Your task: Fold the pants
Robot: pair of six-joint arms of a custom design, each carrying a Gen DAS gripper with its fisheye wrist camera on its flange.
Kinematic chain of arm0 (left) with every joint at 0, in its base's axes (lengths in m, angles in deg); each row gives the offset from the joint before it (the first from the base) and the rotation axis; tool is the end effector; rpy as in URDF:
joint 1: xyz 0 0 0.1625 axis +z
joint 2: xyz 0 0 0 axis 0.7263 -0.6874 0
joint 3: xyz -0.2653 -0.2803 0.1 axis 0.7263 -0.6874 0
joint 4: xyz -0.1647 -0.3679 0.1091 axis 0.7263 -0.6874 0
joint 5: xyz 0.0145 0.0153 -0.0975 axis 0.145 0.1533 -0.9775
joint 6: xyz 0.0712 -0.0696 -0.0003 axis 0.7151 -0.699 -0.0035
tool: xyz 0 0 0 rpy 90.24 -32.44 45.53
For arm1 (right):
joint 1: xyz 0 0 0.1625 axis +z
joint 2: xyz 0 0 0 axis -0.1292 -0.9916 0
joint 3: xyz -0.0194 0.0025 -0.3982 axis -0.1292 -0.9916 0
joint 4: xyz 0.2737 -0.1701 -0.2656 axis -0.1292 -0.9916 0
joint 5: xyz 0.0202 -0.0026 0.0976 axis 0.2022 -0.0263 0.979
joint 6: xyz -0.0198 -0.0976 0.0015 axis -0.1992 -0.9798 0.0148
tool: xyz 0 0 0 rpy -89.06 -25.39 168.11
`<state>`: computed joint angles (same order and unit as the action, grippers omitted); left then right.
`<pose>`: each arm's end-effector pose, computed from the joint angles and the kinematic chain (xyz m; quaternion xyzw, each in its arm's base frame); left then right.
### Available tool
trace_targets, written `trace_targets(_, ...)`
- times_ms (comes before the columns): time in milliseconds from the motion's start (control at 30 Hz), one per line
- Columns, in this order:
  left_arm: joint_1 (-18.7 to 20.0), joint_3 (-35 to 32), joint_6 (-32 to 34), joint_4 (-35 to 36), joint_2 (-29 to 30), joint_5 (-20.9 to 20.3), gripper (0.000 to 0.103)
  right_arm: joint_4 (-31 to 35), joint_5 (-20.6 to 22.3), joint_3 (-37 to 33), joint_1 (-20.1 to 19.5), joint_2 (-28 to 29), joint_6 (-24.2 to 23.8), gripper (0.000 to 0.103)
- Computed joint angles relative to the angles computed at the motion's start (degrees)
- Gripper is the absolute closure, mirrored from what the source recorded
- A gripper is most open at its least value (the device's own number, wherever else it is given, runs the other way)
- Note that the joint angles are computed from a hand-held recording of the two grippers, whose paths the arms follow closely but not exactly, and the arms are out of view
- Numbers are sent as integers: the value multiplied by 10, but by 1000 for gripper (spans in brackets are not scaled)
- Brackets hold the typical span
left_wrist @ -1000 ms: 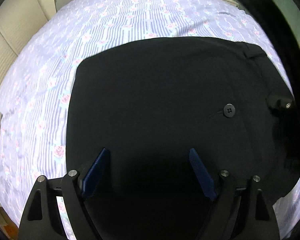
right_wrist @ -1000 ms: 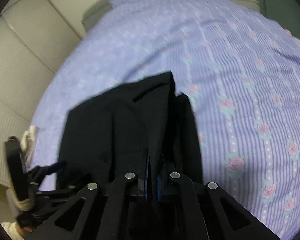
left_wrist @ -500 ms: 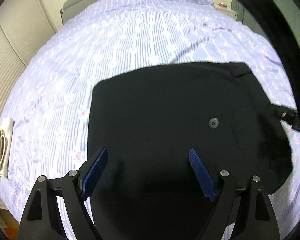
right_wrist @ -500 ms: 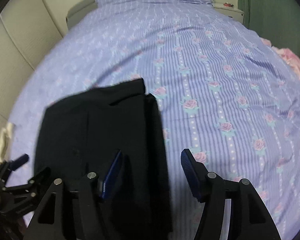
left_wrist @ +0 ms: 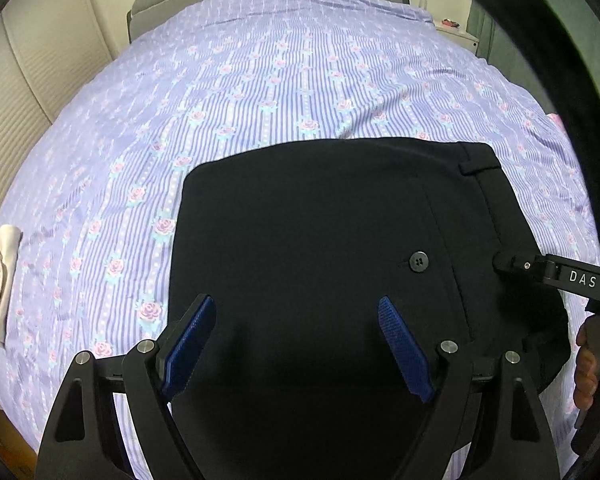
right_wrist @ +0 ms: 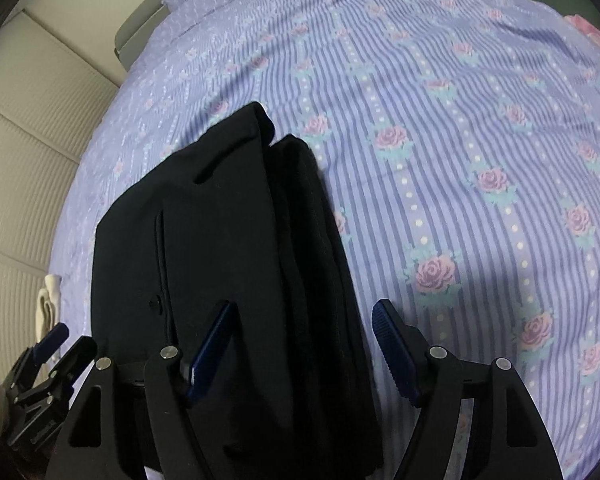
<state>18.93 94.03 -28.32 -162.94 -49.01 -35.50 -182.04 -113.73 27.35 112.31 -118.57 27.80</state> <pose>-0.0674 -0.6671 0.3001 0.0623 0.8770 -0.2455 0.4083 0.2717 -0.6845 0.0233 -0.0253 -0.9624 0.1827 0.1994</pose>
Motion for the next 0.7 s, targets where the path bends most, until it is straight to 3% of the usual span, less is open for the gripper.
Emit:
trace_targets(167,4,-8,-2,10,5,0,20,-5,12,-1,-5,3,-8,31)
trace_targets(267,2,-13,-18,25,7,-3,20,-13,40,10,-16,-4,0,31)
trace_targets(500,8,-20,-39,50,4,-15,20,-44,156,52,-54,-24,10,31)
trace_targets(667,12,-26,-43,59,7,-22,20,-14,223,38,-76,-24,-5,31)
trace_targets(700,13,-27,-42,58,7,-26,20,-8,240,35,-80,-24,-6,37)
